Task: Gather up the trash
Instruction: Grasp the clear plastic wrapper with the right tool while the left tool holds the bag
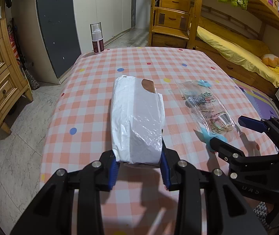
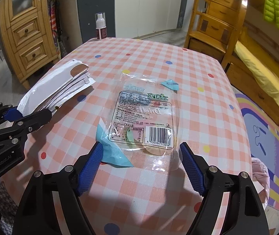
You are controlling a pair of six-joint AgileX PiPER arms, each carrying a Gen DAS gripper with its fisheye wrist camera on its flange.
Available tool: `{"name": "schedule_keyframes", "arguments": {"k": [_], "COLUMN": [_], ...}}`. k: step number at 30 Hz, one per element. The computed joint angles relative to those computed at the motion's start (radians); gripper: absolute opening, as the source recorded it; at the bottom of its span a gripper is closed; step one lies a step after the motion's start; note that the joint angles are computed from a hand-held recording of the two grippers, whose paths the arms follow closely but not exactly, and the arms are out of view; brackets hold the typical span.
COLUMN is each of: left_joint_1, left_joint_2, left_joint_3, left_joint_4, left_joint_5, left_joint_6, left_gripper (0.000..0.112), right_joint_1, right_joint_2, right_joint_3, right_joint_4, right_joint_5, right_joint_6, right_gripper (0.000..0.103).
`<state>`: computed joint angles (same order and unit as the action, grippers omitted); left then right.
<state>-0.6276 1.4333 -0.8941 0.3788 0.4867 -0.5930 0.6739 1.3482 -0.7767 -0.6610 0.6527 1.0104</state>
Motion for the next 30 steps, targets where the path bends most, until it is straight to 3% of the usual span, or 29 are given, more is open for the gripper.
{"name": "schedule_keyframes", "arguments": {"k": [5, 10, 17, 24, 28, 30], "left_joint_1": [-0.002, -0.006, -0.050, -0.134, -0.167, -0.190], "left_joint_2": [-0.001, 0.002, 0.009, 0.053, 0.079, 0.099], "left_joint_3": [0.001, 0.000, -0.004, -0.030, -0.051, -0.063], "left_joint_4": [0.004, 0.007, 0.037, 0.087, 0.132, 0.151], "left_joint_5": [0.001, 0.002, 0.000, 0.005, 0.020, 0.032], "left_joint_6": [-0.006, -0.009, -0.034, -0.075, -0.125, -0.139], "left_gripper": [0.034, 0.034, 0.034, 0.034, 0.034, 0.034], "right_joint_1": [0.000, -0.002, -0.058, -0.192, -0.289, -0.284], "right_joint_2": [-0.001, -0.013, -0.164, -0.228, -0.240, -0.234], "right_joint_3": [0.002, 0.004, 0.079, 0.129, 0.149, 0.148], "right_joint_4": [0.000, 0.008, 0.013, 0.237, 0.472, 0.474], "right_joint_5": [-0.002, 0.002, -0.042, -0.091, -0.127, -0.120], "right_joint_6": [0.000, 0.003, 0.005, -0.223, -0.446, -0.444], "right_gripper": [0.078, 0.085, 0.085, 0.053, 0.049, 0.048]}}
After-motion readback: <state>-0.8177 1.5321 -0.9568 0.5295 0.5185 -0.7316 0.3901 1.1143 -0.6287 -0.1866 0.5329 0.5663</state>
